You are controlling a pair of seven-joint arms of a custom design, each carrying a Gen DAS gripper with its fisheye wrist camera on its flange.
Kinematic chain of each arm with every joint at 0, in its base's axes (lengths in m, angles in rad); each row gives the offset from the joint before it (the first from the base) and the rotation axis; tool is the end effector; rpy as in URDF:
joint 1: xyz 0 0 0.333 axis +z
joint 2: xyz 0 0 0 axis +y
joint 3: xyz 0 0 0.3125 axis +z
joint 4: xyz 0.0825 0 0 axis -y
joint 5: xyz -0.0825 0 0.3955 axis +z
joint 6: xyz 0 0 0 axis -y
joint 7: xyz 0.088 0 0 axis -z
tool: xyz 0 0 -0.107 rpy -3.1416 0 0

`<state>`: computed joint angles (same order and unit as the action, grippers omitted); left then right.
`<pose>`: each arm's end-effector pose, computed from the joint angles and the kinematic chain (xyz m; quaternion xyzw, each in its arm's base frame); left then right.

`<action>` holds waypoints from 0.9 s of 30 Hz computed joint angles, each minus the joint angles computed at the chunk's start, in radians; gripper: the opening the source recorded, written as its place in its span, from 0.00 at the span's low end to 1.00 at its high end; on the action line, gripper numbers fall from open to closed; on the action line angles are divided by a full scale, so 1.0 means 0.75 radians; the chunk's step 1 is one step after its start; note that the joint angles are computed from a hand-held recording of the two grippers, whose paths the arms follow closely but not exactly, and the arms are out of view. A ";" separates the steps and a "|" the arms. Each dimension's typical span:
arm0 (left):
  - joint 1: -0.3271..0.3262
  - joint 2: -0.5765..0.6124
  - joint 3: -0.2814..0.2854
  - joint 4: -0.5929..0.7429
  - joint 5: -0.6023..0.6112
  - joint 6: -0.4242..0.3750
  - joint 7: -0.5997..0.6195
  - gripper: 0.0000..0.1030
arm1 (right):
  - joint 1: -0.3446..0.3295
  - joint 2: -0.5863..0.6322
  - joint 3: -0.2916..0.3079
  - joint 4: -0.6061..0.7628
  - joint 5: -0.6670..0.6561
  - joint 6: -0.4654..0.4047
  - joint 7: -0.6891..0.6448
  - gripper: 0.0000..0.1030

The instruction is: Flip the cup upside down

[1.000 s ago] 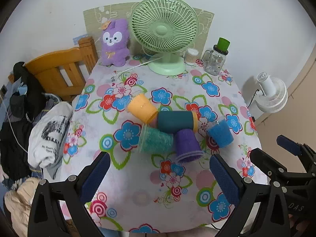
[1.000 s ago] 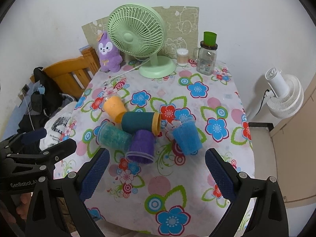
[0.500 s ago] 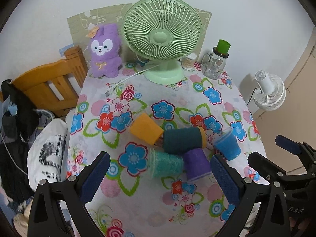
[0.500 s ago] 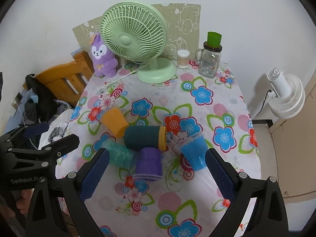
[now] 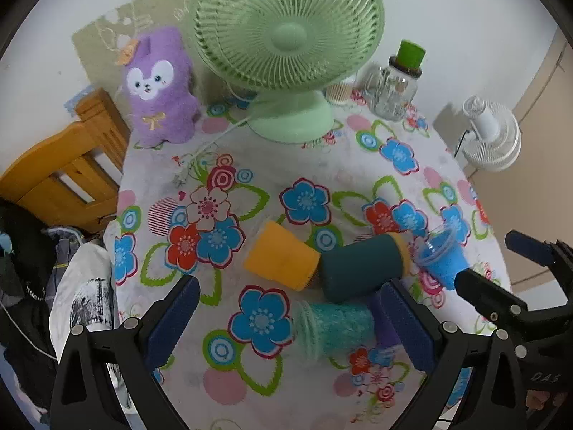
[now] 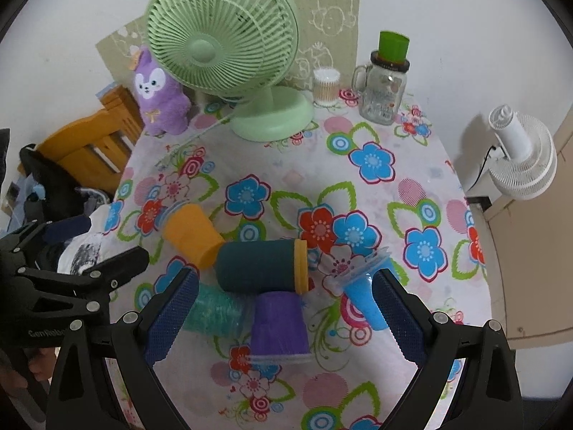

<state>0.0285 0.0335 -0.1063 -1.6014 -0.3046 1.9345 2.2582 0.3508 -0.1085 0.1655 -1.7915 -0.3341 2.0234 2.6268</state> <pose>0.6053 -0.0668 0.6266 -0.4129 0.8861 -0.2012 0.0615 0.5027 0.2689 0.6214 -0.5198 0.8210 -0.1683 0.1659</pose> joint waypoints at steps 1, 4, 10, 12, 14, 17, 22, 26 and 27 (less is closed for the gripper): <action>-0.003 0.016 -0.003 0.009 0.009 -0.002 0.006 0.99 | -0.003 0.015 -0.003 0.006 0.005 0.004 0.004 0.96; -0.005 0.069 -0.012 0.043 0.038 -0.018 0.024 0.99 | -0.003 0.052 -0.014 0.022 0.015 0.003 0.018 0.96; -0.004 0.160 -0.036 0.083 0.109 -0.022 0.043 0.99 | 0.003 0.128 -0.046 0.047 0.055 0.013 0.019 0.96; -0.003 0.194 -0.044 0.105 0.132 -0.038 0.045 0.99 | 0.007 0.153 -0.057 0.054 0.074 0.017 0.015 0.96; -0.002 0.224 -0.051 0.123 0.148 -0.048 0.050 0.99 | 0.011 0.171 -0.065 0.056 0.090 0.022 0.012 0.96; -0.001 0.271 -0.061 0.158 0.172 -0.067 0.047 0.99 | 0.014 0.194 -0.079 0.058 0.113 0.028 0.008 0.96; 0.002 0.330 -0.078 0.208 0.192 -0.109 0.058 0.99 | 0.013 0.221 -0.098 0.061 0.130 0.016 0.005 0.96; -0.005 0.361 -0.087 0.218 0.220 -0.120 0.068 0.99 | 0.008 0.239 -0.110 0.060 0.150 0.010 0.003 0.96; -0.008 0.369 -0.089 0.221 0.228 -0.122 0.068 0.99 | 0.007 0.245 -0.112 0.062 0.154 0.008 0.000 0.96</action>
